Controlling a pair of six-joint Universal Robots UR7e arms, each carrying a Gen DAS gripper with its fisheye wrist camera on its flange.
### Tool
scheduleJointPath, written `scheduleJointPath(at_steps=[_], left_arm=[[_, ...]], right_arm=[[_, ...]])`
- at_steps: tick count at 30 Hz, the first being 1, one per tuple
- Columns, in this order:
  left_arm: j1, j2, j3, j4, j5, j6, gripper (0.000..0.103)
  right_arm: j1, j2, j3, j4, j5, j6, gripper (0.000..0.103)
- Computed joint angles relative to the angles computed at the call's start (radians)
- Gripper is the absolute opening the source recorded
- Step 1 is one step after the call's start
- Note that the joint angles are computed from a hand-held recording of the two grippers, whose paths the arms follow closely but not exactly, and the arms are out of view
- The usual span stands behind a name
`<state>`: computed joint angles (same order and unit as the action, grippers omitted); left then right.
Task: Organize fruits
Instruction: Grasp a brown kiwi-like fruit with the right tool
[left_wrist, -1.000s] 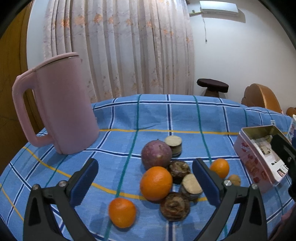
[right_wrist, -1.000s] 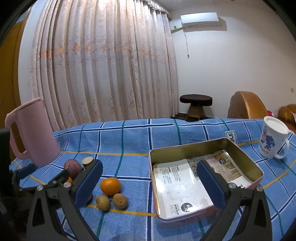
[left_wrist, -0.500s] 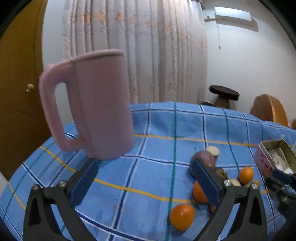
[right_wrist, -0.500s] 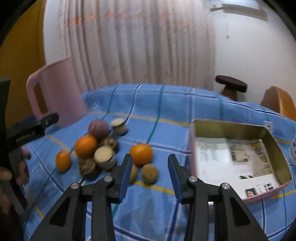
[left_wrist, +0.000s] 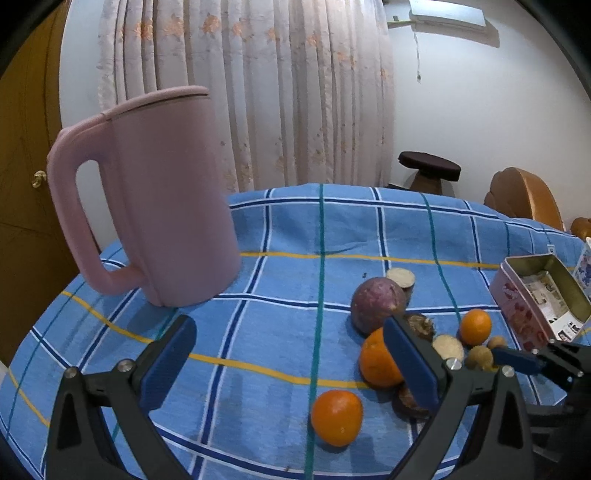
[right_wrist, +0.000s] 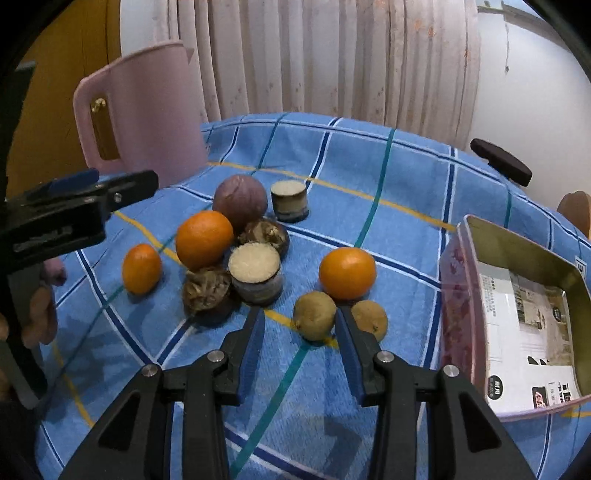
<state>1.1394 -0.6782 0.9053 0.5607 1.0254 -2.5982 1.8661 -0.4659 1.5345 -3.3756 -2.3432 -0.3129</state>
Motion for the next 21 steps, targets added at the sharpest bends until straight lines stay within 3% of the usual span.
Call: scheduleJointPath(at_steps=[3, 5, 9, 13, 21], left_arm=[[-0.002, 0.001, 0.007, -0.007, 0.003, 0.010, 0.103], [-0.003, 0.001, 0.014, -0.012, 0.007, 0.017, 0.103], [-0.005, 0.000, 0.024, -0.024, 0.004, 0.027, 0.103], [-0.006, 0.002, 0.025, -0.026, 0.003, 0.028, 0.103], [-0.004, -0.024, 0.075, -0.075, 0.059, 0.055, 0.103]], right_arm=[[-0.019, -0.005, -0.021, 0.102, 0.021, 0.038, 0.042], [-0.021, -0.003, -0.033, 0.118, 0.026, 0.019, 0.042], [-0.028, -0.009, -0.019, 0.095, 0.055, 0.019, 0.028], [-0.040, -0.027, 0.008, 0.073, 0.093, 0.037, 0.028], [-0.022, -0.052, 0.086, -0.145, 0.150, -0.022, 0.028]])
